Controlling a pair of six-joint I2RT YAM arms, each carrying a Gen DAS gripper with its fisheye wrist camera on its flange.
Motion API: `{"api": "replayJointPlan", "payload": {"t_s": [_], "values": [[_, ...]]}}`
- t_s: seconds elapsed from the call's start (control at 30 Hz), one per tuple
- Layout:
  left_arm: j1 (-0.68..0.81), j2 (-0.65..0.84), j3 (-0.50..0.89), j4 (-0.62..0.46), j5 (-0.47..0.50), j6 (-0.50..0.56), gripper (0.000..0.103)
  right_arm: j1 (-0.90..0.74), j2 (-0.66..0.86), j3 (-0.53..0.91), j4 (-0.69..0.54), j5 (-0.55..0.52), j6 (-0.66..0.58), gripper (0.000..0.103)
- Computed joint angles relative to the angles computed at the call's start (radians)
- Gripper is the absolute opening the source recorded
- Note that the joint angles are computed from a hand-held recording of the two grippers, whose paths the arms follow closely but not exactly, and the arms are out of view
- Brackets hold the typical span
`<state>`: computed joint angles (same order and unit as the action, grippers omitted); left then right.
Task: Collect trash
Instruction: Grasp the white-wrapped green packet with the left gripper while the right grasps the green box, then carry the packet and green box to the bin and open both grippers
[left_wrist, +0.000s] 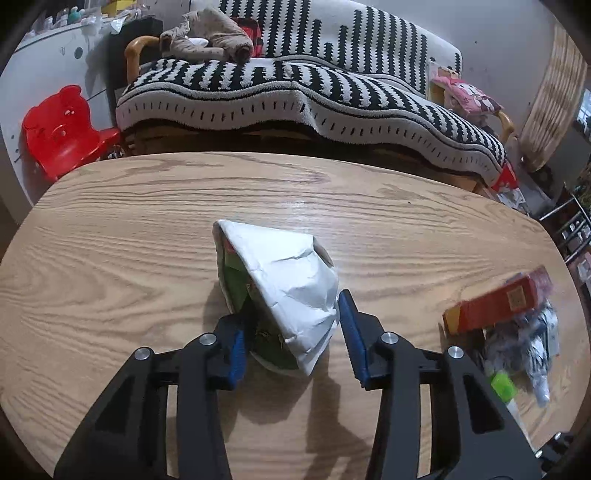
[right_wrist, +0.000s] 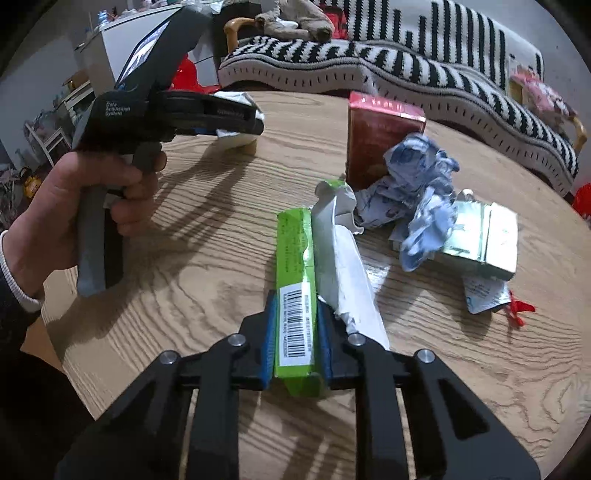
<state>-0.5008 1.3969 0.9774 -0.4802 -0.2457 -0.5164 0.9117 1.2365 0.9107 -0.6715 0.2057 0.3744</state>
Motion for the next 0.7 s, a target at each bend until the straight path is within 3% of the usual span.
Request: {"api": "replayJointPlan", "payload": {"t_s": [0.27,0.43,0.7], "values": [[-0.104,-0.158,-0.024,-0.165,-0.063,-0.022,0.043,0.057,-0.107,-0.006,-0.019,-0.003,0.03,0.02],[-0.197,-0.239,-0.014,-0.282,-0.114,-0.088,0.043,0.119,-0.224,-0.011,-0.061,0.015,0.073,0.02],[-0.484,-0.227,0.042,-0.378,-0.224,-0.233,0.043,0.057,-0.391,-0.016,-0.188,0.048,0.104,0.02]]}}
